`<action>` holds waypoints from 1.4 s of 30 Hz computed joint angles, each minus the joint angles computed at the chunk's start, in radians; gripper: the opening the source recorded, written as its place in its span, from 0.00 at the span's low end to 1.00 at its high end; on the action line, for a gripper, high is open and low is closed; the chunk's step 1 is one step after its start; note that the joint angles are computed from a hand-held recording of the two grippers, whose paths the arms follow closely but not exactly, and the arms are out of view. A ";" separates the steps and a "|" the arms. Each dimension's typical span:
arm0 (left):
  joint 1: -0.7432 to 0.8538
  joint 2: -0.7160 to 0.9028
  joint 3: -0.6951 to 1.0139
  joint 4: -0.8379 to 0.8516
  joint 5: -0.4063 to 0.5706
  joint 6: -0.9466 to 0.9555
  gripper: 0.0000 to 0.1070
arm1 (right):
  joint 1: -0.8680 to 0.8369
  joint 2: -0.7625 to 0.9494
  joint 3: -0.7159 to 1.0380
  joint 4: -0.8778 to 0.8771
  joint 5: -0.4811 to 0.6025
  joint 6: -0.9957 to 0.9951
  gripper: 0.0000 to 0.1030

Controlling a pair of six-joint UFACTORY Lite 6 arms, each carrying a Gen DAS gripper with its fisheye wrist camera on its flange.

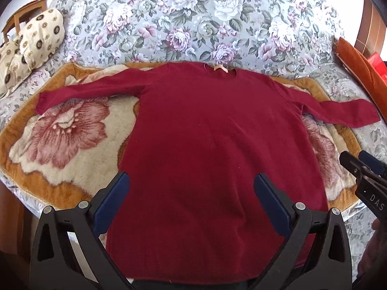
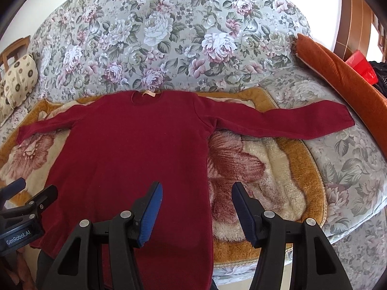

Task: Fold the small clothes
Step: 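Move both tools toward the sweater body, positioning over its hem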

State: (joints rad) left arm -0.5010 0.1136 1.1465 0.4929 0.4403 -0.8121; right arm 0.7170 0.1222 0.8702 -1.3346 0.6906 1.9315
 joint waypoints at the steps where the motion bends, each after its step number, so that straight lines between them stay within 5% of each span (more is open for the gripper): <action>1: 0.008 0.013 0.006 -0.004 -0.006 0.011 0.96 | -0.004 0.024 0.023 0.007 0.000 -0.011 0.55; 11: 0.119 0.116 0.102 -0.167 -0.047 0.168 0.96 | -0.030 0.203 0.216 0.034 -0.021 -0.105 0.55; 17: 0.124 0.198 0.176 -0.150 -0.024 0.145 0.96 | 0.023 0.152 0.114 -0.311 0.025 0.270 0.56; 21: 0.106 0.251 0.214 -0.095 0.007 0.075 0.96 | -0.040 0.179 0.132 -0.332 -0.138 0.291 0.56; 28: 0.079 0.293 0.214 -0.024 0.021 0.002 0.96 | -0.036 0.268 0.120 -0.433 -0.076 0.359 0.56; 42: 0.068 0.316 0.222 -0.039 0.031 0.020 0.96 | -0.076 0.280 0.091 -0.516 -0.134 0.463 0.56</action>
